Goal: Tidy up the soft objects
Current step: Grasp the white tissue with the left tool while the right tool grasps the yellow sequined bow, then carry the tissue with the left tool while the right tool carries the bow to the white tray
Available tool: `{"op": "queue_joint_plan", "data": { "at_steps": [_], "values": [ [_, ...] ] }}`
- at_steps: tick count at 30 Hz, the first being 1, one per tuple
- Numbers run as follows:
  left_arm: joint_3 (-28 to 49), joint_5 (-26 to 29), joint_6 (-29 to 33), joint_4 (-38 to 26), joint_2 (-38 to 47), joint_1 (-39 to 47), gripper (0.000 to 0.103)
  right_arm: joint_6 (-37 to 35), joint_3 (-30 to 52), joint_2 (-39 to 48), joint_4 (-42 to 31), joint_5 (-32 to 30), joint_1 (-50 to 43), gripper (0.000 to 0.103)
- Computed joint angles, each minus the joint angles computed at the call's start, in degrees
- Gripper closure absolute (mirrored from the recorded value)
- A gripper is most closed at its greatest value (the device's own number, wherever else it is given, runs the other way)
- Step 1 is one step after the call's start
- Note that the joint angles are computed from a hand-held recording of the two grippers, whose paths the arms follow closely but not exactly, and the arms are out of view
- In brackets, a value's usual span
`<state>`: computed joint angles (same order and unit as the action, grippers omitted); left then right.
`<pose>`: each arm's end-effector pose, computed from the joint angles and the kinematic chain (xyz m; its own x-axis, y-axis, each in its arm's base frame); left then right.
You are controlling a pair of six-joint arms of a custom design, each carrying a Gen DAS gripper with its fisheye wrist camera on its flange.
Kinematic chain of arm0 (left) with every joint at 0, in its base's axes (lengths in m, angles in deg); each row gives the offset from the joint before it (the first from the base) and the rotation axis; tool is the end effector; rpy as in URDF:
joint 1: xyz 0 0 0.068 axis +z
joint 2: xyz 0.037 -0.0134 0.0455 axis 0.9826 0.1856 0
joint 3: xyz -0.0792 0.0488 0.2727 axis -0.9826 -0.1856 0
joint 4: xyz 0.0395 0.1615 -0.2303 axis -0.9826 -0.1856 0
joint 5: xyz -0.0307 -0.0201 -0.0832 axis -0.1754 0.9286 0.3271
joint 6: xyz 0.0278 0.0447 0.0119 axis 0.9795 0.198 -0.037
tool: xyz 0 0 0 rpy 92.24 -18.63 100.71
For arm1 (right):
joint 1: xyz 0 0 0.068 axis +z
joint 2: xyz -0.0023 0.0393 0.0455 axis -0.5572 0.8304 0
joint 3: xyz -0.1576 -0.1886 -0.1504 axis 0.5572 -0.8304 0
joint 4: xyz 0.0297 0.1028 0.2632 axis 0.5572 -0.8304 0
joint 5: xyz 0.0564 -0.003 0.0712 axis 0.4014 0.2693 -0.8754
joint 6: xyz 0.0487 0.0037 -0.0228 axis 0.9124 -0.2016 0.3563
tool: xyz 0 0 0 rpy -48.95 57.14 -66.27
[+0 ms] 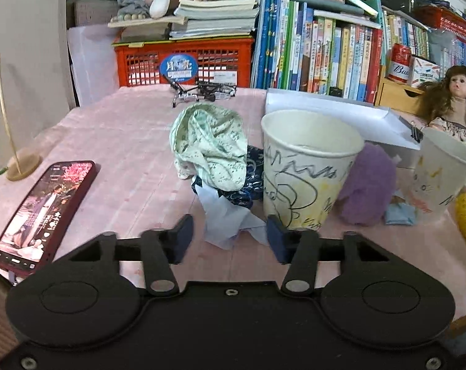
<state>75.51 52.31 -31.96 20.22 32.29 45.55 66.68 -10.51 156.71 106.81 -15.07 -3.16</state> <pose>0.2045 -0.1119 0.0323 -0.5638 -0.1485 -0.8125 -0.2212 0.9749 -0.0247 0.2195 0.1112 0.0150 -0.4614 0.0832 -0.8833 0.0473 0.9965 0.0691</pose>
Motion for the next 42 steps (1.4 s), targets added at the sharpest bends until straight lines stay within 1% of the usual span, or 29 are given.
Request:
{"op": "queue_joint_plan", "data": {
  "at_steps": [1,2,4,5,6,7,9,10,12,14,17,19,21,23,26,27,29,31,33,37,39,41,42],
  "values": [
    [0.2,0.8,0.3,0.4,0.6,0.6,0.076,0.5,0.4,0.1,-0.6,-0.9,-0.7,0.016],
    [0.8,1.0,-0.1,-0.1,1.1,0.7,0.078,1.0,0.5,0.3,-0.7,-1.5,-1.0,0.019],
    [0.5,0.7,-0.1,1.1,1.8,0.4,0.079,1.8,0.2,0.6,0.0,-3.0,-1.6,0.031],
    [0.4,0.1,-0.1,1.0,1.7,-0.1,0.079,2.1,0.0,0.6,0.4,-3.5,-1.7,0.034],
    [0.0,-0.5,-0.1,1.5,1.5,-0.8,0.08,2.2,-0.4,0.7,1.2,-3.8,-1.5,0.041],
    [-0.6,-0.6,-0.2,2.2,1.2,-1.2,0.081,2.2,-0.8,0.8,1.8,-3.6,-1.1,0.053],
    [-1.9,-1.6,-0.8,1.9,-0.9,-2.8,0.081,2.4,-1.6,0.5,2.5,-2.0,0.2,0.066],
    [-2.5,-2.6,-1.0,1.2,-2.4,-3.8,0.081,2.8,-2.2,0.3,3.3,-0.9,0.8,0.066],
    [-3.8,-5.0,-0.7,-0.2,-5.9,-5.7,0.081,2.8,-4.0,0.5,7.3,-0.5,1.4,0.067],
    [-5.0,-7.1,-0.1,-1.7,-10.0,-7.4,0.081,2.5,-5.5,-0.2,9.6,0.2,1.9,0.068],
    [-6.3,-8.5,0.7,-4.4,-16.5,-8.8,0.081,1.8,-7.2,-2.3,11.2,0.6,2.3,0.069],
    [-6.7,-8.2,1.2,-6.1,-20.2,-9.0,0.081,1.2,-8.3,-4.0,12.1,0.6,2.4,0.069],
    [-7.0,-6.5,2.0,-7.8,-24.1,-8.3,0.081,0.2,-9.1,-6.2,12.1,0.6,2.4,0.069],
    [-6.9,-5.3,4.1,-8.6,-27.0,-7.2,0.081,-1.1,-9.5,-9.1,11.1,-0.4,1.6,0.069],
    [-6.3,-3.1,8.2,-9.3,-30.2,-5.4,0.081,-2.2,-9.1,-15.0,6.5,-3.7,-1.1,0.069],
    [-5.8,-1.6,9.6,-9.9,-31.5,-4.4,0.081,-2.4,-8.5,-17.5,3.7,-5.8,-2.5,0.069],
    [-4.0,2.8,11.5,-11.6,-33.2,-1.6,0.081,-2.1,-6.8,-21.6,-2.0,-10.8,-5.7,0.069],
    [-2.0,8.3,12.0,-14.2,-34.7,1.7,0.081,-1.1,-5.2,-23.9,-5.9,-15.4,-8.4,0.069],
    [0.9,13.5,12.7,-16.3,-34.5,5.0,0.081,-0.9,-2.5,-26.0,-11.0,-19.9,-11.1,0.069],
    [7.9,20.2,14.7,-20.1,-31.1,9.8,0.081,-2.4,3.7,-27.1,-19.4,-26.6,-14.5,0.068],
    [12.3,23.3,15.5,-22.3,-28.2,11.5,0.081,-2.8,8.7,-27.3,-26.8,-31.9,-16.8,0.068],
    [18.1,27.2,16.2,-25.7,-24.0,13.4,0.081,-2.9,13.6,-26.1,-32.8,-35.8,-18.4,0.068],
    [20.9,28.3,16.2,-27.3,-21.9,13.7,0.081,-3.5,16.8,-25.1,-36.4,-37.5,-19.1,0.068]
  ]
}}
